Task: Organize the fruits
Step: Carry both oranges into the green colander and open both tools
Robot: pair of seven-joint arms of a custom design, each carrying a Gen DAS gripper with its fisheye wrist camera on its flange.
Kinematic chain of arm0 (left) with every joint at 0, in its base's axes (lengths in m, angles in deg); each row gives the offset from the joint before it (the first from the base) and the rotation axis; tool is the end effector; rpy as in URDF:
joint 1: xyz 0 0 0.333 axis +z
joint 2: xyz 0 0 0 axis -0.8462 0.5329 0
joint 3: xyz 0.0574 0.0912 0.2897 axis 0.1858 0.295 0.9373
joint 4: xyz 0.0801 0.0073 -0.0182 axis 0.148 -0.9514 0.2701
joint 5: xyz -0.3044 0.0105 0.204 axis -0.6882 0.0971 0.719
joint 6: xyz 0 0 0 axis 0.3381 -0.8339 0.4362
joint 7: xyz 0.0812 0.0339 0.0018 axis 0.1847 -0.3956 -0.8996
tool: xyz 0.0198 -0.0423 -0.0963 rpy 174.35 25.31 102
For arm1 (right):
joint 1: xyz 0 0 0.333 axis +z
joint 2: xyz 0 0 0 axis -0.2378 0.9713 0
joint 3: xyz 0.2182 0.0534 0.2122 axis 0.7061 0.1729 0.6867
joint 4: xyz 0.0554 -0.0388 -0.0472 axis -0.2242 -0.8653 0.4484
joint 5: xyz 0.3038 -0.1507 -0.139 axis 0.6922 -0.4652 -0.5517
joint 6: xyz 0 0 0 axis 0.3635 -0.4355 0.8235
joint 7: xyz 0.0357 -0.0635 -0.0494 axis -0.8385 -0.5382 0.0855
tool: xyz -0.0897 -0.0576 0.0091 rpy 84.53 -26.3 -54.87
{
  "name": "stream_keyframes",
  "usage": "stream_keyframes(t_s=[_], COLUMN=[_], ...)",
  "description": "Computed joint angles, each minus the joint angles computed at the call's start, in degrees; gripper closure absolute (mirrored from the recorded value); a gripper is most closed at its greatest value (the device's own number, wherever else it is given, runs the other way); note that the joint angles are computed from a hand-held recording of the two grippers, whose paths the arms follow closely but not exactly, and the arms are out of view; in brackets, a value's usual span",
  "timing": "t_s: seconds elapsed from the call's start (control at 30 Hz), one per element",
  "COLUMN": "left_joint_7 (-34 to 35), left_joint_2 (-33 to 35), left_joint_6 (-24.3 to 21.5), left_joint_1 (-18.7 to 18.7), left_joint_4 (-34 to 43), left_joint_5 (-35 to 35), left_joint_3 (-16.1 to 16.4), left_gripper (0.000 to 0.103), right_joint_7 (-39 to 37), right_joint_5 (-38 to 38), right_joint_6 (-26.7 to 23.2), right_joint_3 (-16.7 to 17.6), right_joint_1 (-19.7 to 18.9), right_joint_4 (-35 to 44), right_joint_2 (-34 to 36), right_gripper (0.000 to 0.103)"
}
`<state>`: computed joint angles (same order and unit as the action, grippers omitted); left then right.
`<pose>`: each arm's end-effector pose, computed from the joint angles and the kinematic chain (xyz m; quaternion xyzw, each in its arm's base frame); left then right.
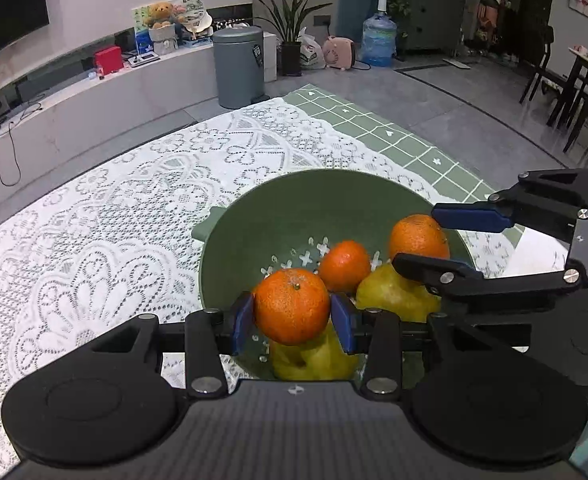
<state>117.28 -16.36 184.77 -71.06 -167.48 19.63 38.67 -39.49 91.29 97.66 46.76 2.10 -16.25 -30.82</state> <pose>0.5292 -0.2612 0.5040 -0.6802 0.6464 -0.2464 0.2426 0.6051 0.2222 0.4721 -0.8617 0.2763 -0.2330 0.3561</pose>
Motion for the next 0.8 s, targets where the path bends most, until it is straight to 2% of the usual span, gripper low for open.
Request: stream_keyframes(t_s=[0.17, 0.47, 0.57, 0.6, 0.8], left_joint_7=[0.97, 1.96, 1.68, 1.77, 1.78], left_joint_2=[1.06, 2.65, 2.96, 3.09, 3.64], left_joint_6=[0.62, 0.75, 0.87, 0.70, 0.53], left_joint_1=[0.72, 1.64, 1.62, 1.60, 1.50], left_joint_4=[0.81, 1.46, 1.52, 1.67, 2.23], left_joint_5=[-2.50, -4.98, -3.80, -3.49, -1.95], left_joint_3=[0.33, 0.71, 0.97, 0.98, 1.11], left_gripper=[0.056, 0.055, 0.055, 0.055, 0.052], right_joint_7=[4.02, 6.49, 7.20, 7.20, 10.12], right_joint_5=[-5.43, -9.58, -10.67, -10.87, -14.40], right_joint_6=[-1.38, -2.94, -3.08, -3.09, -3.57], right_joint_3=[-1.67, -1.76, -1.81, -1.71, -3.04], right_joint_1=[1.58, 1.92, 2.09, 2.06, 3.31], right_joint_4=[3.64, 7.93, 8.91, 9.29, 12.19], right_joint_2=[3.11, 6.64, 7.48, 7.78, 9.95], right_gripper=[0.065, 0.066, 0.069, 0.075, 0.075])
